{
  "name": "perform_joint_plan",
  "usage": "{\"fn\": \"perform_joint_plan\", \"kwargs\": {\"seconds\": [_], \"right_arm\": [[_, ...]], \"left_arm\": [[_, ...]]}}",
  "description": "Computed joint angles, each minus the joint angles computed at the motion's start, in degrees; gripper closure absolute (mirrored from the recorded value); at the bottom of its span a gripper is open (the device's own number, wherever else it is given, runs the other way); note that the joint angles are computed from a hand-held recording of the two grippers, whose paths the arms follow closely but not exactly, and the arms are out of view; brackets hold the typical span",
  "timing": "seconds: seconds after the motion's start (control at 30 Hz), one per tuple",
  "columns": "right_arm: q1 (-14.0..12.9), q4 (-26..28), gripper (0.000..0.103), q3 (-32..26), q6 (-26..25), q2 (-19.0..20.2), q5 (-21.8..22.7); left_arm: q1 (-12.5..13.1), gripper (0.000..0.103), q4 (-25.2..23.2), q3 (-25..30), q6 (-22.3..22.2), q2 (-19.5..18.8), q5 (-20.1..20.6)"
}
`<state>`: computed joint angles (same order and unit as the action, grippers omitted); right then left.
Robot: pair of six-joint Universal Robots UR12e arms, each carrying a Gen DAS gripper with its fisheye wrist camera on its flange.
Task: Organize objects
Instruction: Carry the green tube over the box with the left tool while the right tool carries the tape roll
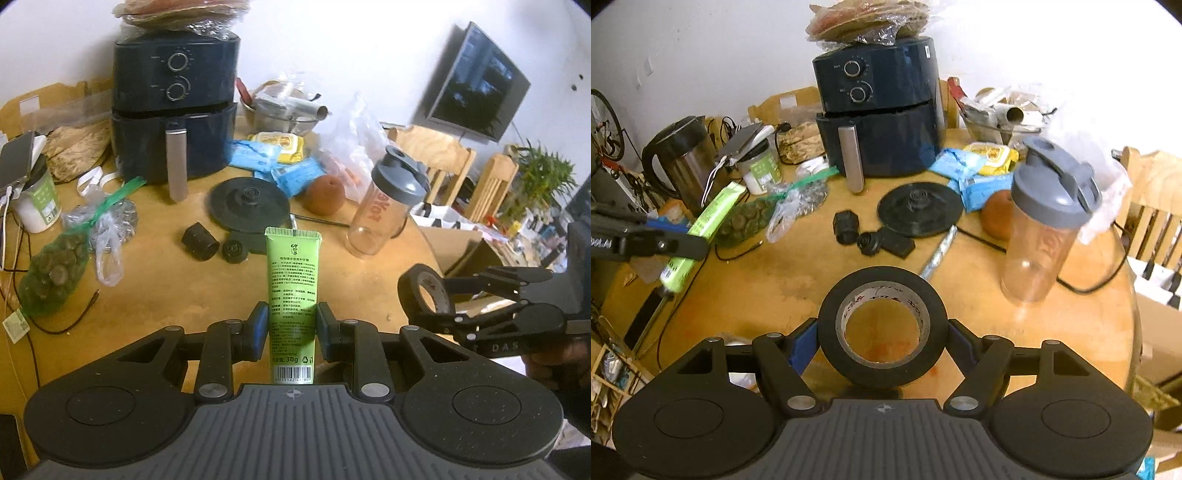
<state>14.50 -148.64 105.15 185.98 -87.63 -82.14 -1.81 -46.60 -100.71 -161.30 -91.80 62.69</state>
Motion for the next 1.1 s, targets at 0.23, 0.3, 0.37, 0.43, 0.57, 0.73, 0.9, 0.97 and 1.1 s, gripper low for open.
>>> {"fn": "perform_joint_plan", "kwargs": {"seconds": [0.23, 0.3, 0.37, 0.43, 0.57, 0.73, 0.9, 0.97, 1.1], "right_arm": [[-0.25, 1.60, 0.028, 1.87, -0.87, -1.64, 3.10], [-0.24, 1.63, 0.028, 1.99, -1.56, -1.59, 4.02], [-0.28, 1.80, 0.028, 1.98, -2.17, -1.47, 4.96], [-0.30, 2.10, 0.028, 1.93, -2.38, -1.43, 5.70], [-0.51, 2.39, 0.028, 2.24, -4.07, -1.60, 7.68], [-1.07, 2.54, 0.028, 2.92, -4.92, -2.10, 9.69], [-1.77, 2.33, 0.028, 3.57, -5.25, -2.60, 11.04], [-1.96, 2.37, 0.028, 3.73, -5.51, -2.72, 11.39], [-2.20, 2.31, 0.028, 3.93, -5.80, -2.76, 12.00]], "left_arm": [[0.05, 0.076, -3.01, -0.98, 0.97, 0.53, -0.55], [0.14, 0.076, -3.83, -1.31, 0.87, 0.79, -0.62], [-0.06, 0.076, -4.26, -1.68, 0.52, 1.10, 0.20], [-0.24, 0.076, -4.61, -2.15, -0.56, 1.45, 0.93], [-0.86, 0.076, -5.62, -2.81, -2.28, 1.84, 2.29], [-1.72, 0.076, -6.25, -3.25, -3.63, 2.21, 3.05], [-2.73, 0.076, -6.76, -3.25, -4.69, 2.36, 4.38], [-3.16, 0.076, -7.45, -2.97, -4.93, 2.23, 5.43], [-4.27, 0.067, -8.02, -2.20, -5.68, 1.90, 9.54]]}}
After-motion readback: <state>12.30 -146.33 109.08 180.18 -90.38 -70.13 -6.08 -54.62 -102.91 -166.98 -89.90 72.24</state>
